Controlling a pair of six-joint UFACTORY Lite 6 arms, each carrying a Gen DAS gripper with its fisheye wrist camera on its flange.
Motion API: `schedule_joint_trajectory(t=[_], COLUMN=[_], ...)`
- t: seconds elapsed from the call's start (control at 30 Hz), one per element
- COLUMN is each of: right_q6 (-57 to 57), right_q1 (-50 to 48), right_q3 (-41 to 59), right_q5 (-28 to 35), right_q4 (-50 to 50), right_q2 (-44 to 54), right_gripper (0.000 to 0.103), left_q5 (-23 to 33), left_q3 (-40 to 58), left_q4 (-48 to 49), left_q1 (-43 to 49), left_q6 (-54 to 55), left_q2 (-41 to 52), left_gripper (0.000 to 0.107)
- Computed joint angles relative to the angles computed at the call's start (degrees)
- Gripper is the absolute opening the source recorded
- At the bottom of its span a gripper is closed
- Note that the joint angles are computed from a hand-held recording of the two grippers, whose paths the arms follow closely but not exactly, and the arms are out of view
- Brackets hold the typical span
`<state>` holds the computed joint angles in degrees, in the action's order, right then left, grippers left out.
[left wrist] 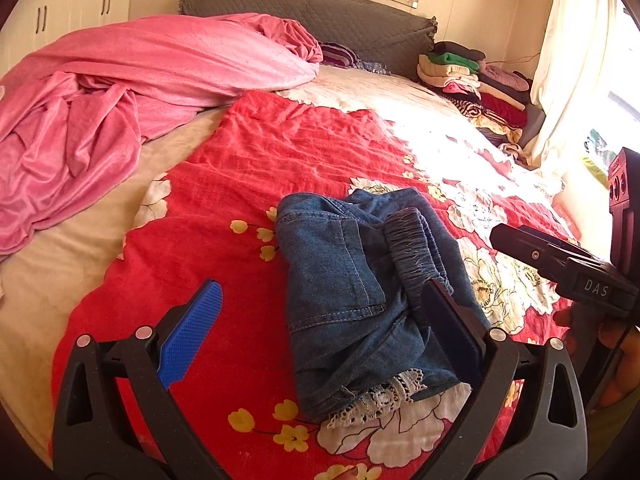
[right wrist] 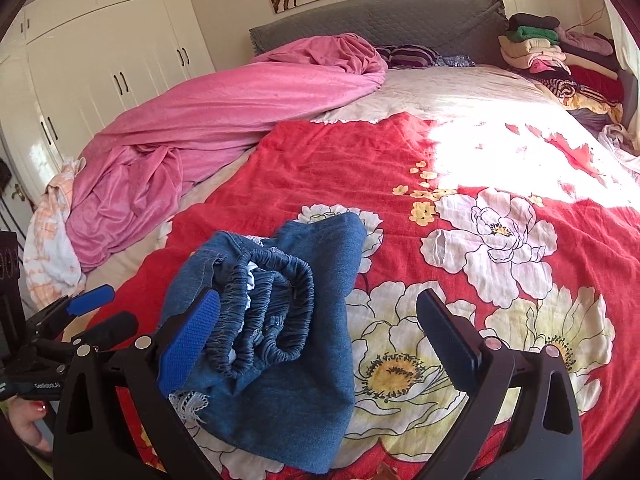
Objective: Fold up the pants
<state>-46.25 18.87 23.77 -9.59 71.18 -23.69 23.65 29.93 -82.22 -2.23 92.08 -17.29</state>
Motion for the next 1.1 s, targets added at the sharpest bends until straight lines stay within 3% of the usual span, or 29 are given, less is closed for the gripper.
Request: schedule_joint_trajectory(t=[0.37,0.6,0.9,1.1], right_q6=[-25.6,-34.8,-32.8,-26.7], right_q1=[8.1,14.8,32.1,47.9], right_q3=[-4.4,-6.6,-9.0,-9.8], right_q5=[-7.0,-13.4,-29.3,-43.6], right_q4=[28.1,39.4,43.9,44.2], right_q2=[-12.1,-20.6,-30.8,-34.2], right_gripper=[0.098,0.098,0.098,0.098], left_q5=[1.1,6.8,20.6,35.9], left_q3=[-6.2,-9.2,-14.0,-17.3], left_q4=[10.5,19.5,28.8,29.8], left_q1=[2.1,6.6,18.8,33.0], left_q6=[-10.4,-18.5,-23.2,-19.6], left_q2=[-14.0,-23.9,-40.3,-51.5], left_gripper=[0.093,0.093,0.093,0.093])
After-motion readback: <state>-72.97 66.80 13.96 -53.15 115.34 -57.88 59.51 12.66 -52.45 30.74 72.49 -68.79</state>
